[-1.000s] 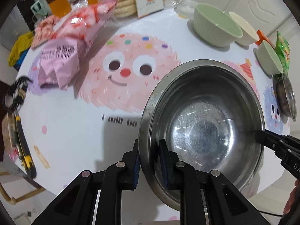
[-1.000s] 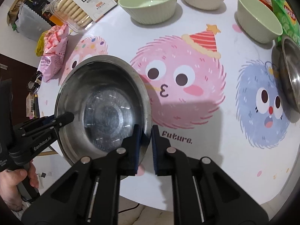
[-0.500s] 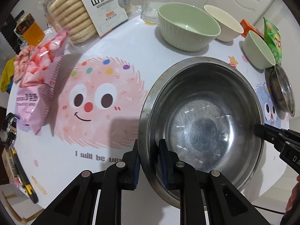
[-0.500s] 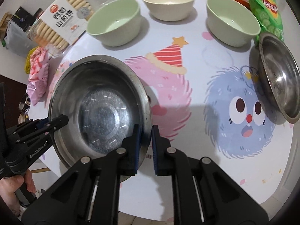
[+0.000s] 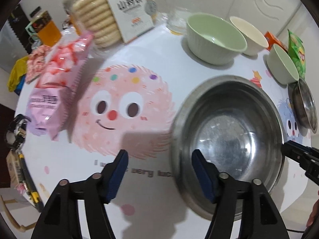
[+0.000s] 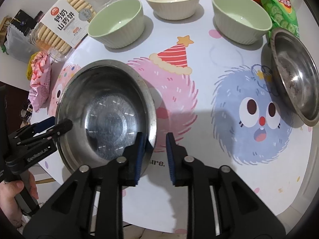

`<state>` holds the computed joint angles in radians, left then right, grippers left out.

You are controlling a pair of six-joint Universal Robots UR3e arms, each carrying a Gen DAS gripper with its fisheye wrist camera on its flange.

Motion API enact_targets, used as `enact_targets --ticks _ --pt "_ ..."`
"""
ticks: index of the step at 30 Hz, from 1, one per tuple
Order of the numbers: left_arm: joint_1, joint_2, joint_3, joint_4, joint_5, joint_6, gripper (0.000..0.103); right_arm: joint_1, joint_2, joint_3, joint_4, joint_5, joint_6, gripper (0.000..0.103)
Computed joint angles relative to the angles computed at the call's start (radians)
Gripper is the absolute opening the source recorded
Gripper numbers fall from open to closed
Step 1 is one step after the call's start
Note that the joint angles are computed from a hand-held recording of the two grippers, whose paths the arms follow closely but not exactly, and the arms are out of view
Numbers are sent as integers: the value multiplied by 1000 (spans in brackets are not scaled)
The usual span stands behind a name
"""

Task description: Organize plates and bowls

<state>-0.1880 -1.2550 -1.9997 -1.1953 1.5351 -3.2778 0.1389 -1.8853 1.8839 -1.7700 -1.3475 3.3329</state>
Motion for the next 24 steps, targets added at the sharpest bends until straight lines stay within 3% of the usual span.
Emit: enact_targets --ticks 3,6,8,9,10,15,18,24 --pt "43 60 0 -33 -25 25 84 -48 -64 15 30 24 -13 52" --pt "22 58 32 -36 -24 20 89 -76 -113 18 54 32 -14 59" --pt "2 40 65 -39 -34 22 98 -92 -138 18 73 37 -16 69" --pt "-10 30 84 -41 -38 23 103 -107 -155 22 83 42 -20 79" --pt "-29 15 100 -30 -40 16 103 -118 -171 26 87 42 -21 85" --pt "-138 -101 223 -7 -30 -5 103 -185 -247 36 145 36 -34 88" --pt "-202 -176 307 -16 -43 -16 103 -260 -314 37 209 42 -68 98" --pt "-320 -318 474 -42 -39 -63 103 -500 -456 8 410 76 -250 101"
